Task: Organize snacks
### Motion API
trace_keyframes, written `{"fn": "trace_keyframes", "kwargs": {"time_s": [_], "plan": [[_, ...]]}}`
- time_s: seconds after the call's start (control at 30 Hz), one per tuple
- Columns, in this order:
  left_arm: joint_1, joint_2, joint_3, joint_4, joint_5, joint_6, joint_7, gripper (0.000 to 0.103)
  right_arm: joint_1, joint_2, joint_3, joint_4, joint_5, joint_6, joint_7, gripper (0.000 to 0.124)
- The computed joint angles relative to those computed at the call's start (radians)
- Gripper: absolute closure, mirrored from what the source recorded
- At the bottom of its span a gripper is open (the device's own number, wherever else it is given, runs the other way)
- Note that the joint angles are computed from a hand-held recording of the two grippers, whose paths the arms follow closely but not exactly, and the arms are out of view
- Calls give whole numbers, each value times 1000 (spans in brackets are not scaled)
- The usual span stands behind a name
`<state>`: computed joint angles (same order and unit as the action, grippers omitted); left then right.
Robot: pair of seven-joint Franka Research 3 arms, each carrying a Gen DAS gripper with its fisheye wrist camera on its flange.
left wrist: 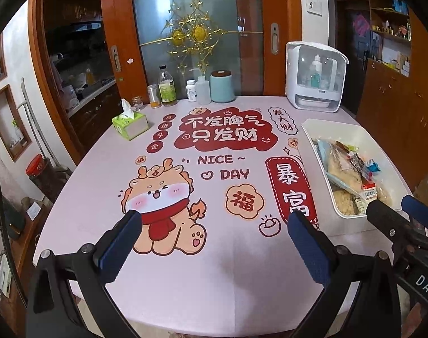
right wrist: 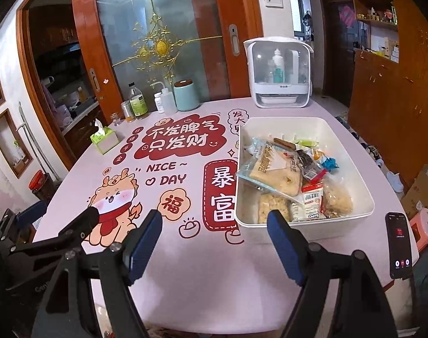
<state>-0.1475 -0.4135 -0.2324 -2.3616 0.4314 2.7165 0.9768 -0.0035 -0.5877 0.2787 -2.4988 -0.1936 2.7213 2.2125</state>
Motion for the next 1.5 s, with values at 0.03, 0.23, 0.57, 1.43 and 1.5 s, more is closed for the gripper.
{"fn": "trace_keyframes", "kwargs": {"time_s": [0.03, 0.23, 0.57, 1.43, 1.5], "plan": [[-4, 8, 3, 5, -6, 0, 5, 0, 1, 4, -1, 2, 1, 0, 0, 46], [-21, 7, 16, -13, -30, 22, 23, 0, 7, 4, -9, -6, 10, 14, -1, 46], [-15, 2, 6, -20, -33, 28, 20, 0, 0, 2, -4, -11, 13, 15, 0, 46], [-20, -18, 21, -53, -54, 30, 38, 0, -3, 5, 6, -13, 7, 16, 17, 46], [-19, -16, 20, -51, -55, 29, 41, 0, -3, 5, 5, -13, 6, 17, 17, 46]]}}
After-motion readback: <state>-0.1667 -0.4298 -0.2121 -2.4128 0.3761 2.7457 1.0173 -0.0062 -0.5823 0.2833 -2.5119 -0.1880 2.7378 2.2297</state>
